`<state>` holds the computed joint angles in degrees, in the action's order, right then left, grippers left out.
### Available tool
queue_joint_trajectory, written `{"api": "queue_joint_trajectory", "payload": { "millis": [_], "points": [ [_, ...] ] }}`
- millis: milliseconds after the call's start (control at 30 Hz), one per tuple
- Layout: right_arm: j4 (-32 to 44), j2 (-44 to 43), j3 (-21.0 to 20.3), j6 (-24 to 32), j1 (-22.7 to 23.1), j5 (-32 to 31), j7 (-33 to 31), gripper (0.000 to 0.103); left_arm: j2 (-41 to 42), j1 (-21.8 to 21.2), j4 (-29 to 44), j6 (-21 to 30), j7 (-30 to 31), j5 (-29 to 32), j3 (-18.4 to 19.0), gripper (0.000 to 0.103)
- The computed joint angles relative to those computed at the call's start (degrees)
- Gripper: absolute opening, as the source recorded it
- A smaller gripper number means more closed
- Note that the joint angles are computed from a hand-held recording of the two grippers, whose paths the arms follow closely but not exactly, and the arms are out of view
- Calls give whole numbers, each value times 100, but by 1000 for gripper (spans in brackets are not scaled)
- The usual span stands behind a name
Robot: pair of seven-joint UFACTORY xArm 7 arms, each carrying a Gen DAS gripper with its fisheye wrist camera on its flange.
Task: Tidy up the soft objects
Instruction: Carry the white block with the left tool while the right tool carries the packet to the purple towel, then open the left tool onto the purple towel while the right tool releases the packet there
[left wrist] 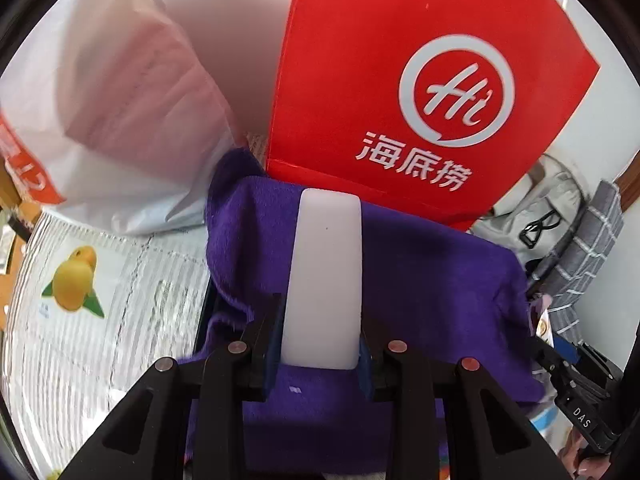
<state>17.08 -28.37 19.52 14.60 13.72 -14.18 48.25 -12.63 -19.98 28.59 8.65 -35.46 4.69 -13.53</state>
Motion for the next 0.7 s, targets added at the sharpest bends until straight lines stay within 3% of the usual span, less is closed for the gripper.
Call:
{"api": "queue_joint_trajectory", "payload": {
  "millis": [67,200,533,700],
  "points": [
    [18,245,-36,-21,-21,27,-1,31,188,207,57,-38,-199,262,-136,29],
    [110,682,-86,71,10,6,-20,31,468,-85,120,-83,116,-160,143,29],
    [86,1011,-419,-140,243,181,-123,31,664,-187,109,-360,275,-401,214,30],
    [8,981,-543,-255,288,379,-325,35,773,-10,219,-329,-130,86,88,31]
  ]
}}
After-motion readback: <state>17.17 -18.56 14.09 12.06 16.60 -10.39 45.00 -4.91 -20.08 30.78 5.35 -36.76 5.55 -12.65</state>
